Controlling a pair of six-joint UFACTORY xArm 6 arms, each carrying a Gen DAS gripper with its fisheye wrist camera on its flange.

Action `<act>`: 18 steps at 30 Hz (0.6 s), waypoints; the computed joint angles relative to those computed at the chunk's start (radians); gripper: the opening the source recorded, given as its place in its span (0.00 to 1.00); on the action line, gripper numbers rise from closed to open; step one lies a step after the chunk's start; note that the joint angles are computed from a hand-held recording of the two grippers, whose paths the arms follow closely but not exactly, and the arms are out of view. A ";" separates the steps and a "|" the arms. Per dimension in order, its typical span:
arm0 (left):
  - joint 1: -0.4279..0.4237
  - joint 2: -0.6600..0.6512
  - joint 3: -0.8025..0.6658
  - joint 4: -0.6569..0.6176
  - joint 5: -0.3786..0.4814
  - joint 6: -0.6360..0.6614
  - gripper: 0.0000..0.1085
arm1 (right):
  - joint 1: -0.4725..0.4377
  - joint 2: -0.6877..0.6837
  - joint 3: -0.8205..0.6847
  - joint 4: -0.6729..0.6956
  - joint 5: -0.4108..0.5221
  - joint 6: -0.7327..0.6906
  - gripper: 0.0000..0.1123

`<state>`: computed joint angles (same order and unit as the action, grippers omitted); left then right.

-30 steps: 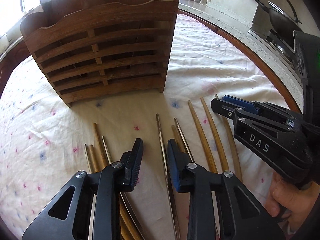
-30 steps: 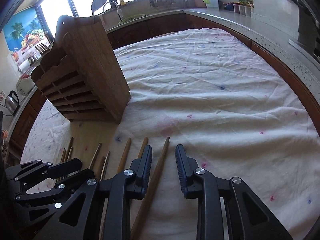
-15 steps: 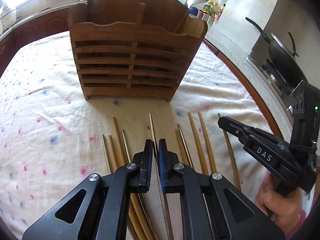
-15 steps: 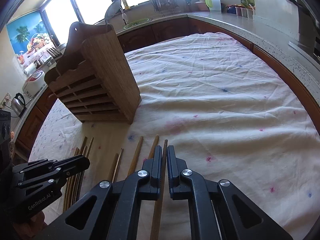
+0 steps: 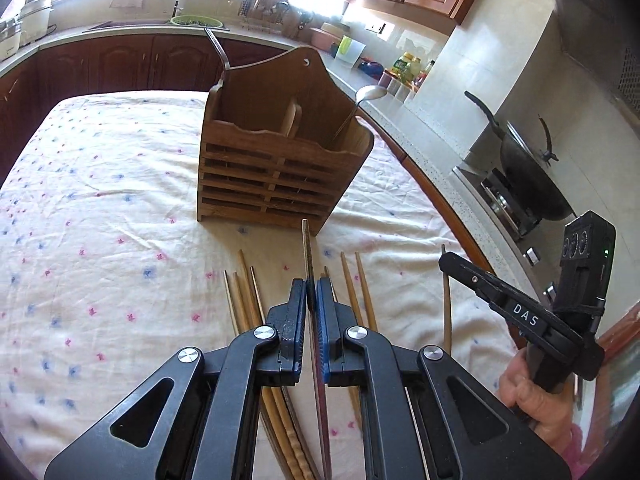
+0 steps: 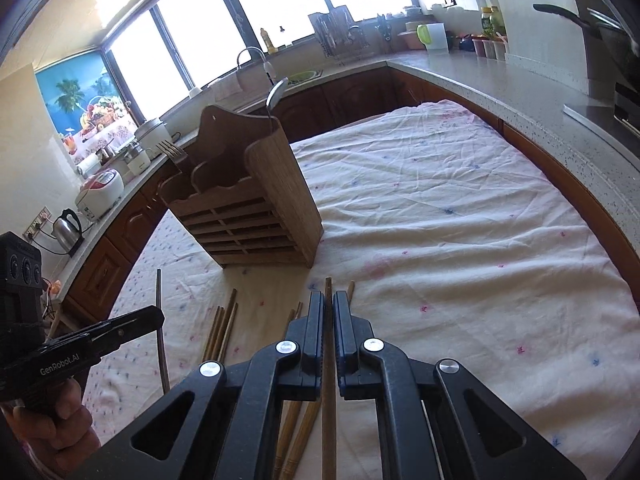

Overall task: Organize utensils
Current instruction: 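Lift and carry both held chopsticks over the wooden holder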

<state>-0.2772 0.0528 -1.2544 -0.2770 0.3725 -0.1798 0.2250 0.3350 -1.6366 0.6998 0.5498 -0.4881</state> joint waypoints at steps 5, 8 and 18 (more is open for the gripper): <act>-0.002 -0.065 0.042 -0.025 -0.046 0.016 0.04 | 0.000 -0.070 0.033 0.085 -0.010 -0.078 0.04; -0.001 -0.094 0.055 -0.065 -0.075 0.038 0.04 | 0.004 -0.104 0.044 0.131 -0.027 -0.118 0.04; 0.024 -0.134 0.068 -0.021 -0.133 -0.004 0.04 | 0.020 -0.122 0.003 0.198 -0.083 -0.176 0.04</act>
